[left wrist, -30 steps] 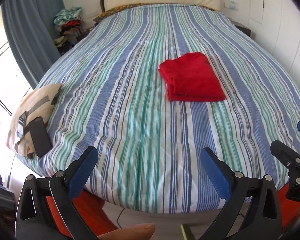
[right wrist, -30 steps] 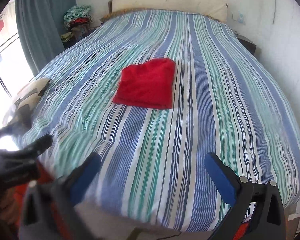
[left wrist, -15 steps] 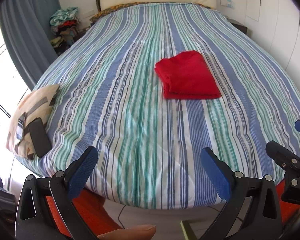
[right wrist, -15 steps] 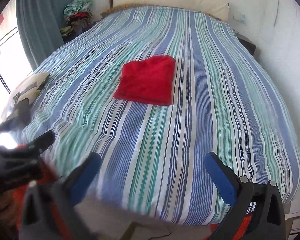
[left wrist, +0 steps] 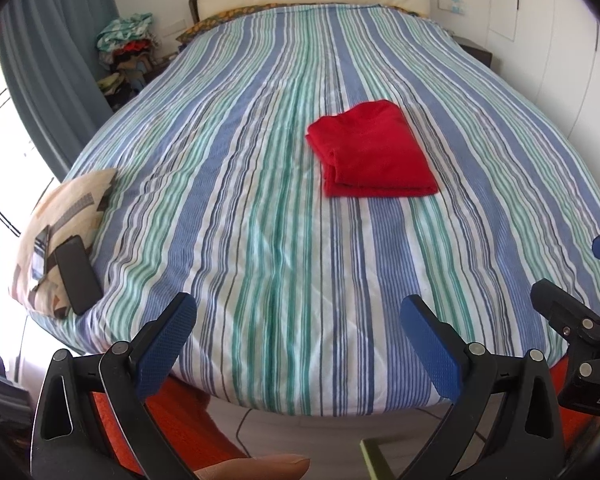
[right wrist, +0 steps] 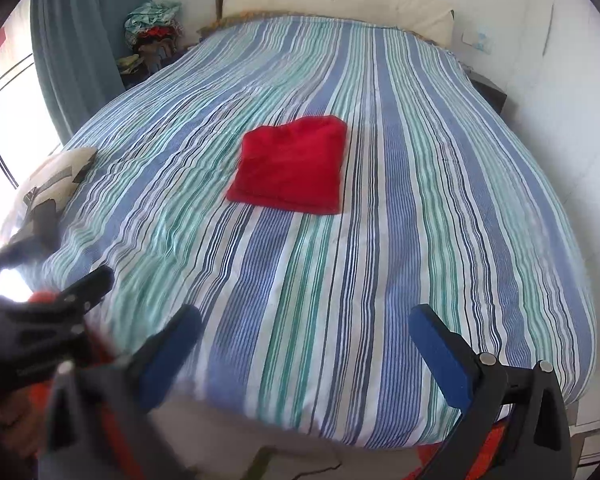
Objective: Fold small clothes
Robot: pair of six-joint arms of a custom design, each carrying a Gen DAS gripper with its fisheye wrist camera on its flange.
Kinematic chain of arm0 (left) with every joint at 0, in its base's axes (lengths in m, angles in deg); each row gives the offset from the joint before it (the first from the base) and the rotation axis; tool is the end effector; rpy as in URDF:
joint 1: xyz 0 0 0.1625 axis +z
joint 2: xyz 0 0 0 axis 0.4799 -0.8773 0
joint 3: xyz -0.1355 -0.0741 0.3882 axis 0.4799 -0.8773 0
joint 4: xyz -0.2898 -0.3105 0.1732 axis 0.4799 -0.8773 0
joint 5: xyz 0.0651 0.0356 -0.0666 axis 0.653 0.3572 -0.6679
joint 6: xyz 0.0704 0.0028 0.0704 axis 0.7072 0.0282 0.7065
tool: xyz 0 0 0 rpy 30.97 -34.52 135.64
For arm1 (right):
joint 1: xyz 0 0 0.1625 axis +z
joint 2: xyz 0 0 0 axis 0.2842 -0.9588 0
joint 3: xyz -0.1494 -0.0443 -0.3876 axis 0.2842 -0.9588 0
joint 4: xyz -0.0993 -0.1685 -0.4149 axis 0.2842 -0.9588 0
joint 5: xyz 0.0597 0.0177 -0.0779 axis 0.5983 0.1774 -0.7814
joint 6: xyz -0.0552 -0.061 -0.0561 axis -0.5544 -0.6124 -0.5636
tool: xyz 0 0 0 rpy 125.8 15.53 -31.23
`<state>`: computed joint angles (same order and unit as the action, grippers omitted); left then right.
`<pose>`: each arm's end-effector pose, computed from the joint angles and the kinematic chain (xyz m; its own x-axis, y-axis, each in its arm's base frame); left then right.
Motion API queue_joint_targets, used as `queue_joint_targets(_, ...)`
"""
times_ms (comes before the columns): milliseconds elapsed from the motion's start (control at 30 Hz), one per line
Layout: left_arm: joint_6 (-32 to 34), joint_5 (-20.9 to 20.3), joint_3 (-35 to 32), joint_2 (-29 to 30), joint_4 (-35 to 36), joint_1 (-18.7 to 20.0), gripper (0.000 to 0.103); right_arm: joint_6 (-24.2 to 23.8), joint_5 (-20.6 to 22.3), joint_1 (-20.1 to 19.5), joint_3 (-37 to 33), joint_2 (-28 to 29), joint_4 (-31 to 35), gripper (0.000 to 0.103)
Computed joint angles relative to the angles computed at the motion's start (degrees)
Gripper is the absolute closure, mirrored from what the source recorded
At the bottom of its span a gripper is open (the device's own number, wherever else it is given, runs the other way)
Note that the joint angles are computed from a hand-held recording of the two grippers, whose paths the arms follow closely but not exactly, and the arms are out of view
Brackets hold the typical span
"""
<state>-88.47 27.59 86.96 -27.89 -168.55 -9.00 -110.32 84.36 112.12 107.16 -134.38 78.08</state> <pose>-0.2747 -0.3158 0.2124 -0.6217 0.2056 -0.7558 0.5520 0.7995 -0.2366 0.2784 -0.2714 0.1892 -0.6761 0.1434 0.7227 -0.3151 0.8304 -0.4596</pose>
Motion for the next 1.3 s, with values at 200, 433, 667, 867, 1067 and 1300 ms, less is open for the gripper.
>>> queue_joint_targets(200, 0.07, 0.33, 0.05, 0.23, 0.35, -0.15, 0.001, 0.46, 0.3, 0.32, -0.22, 0.35, 0.41, 0.001)
queue_joint_targets(433, -0.09, 0.38, 0.02, 0.32, 0.71, -0.42, 0.001, 1.34, 0.62, 0.73, -0.37, 0.49, 0.85, 0.001)
queue_joint_targets(667, -0.06, 0.5, 0.02, 0.44, 0.59, -0.67, 0.001, 1.71, 0.83, 1.19, -0.25, 0.24, 0.85, 0.001)
queue_joint_targets(867, -0.35, 0.43, -0.11, 0.56, 0.74, -0.7, 0.001, 2.03, 0.7, 1.16, -0.28, 0.29, 1.09, 0.001)
queue_joint_targets(1067, -0.48, 0.66, -0.27, 0.58, 1.06, -0.82, 0.001, 2.31, 0.67, 1.12, -0.28, 0.37, 1.4, 0.001)
queue_joint_targets(1300, -0.47, 1.29, -0.61, 0.73, 1.47, -1.04, 0.001, 1.83, 0.64, 0.98, -0.11, 0.12, 0.93, 0.001)
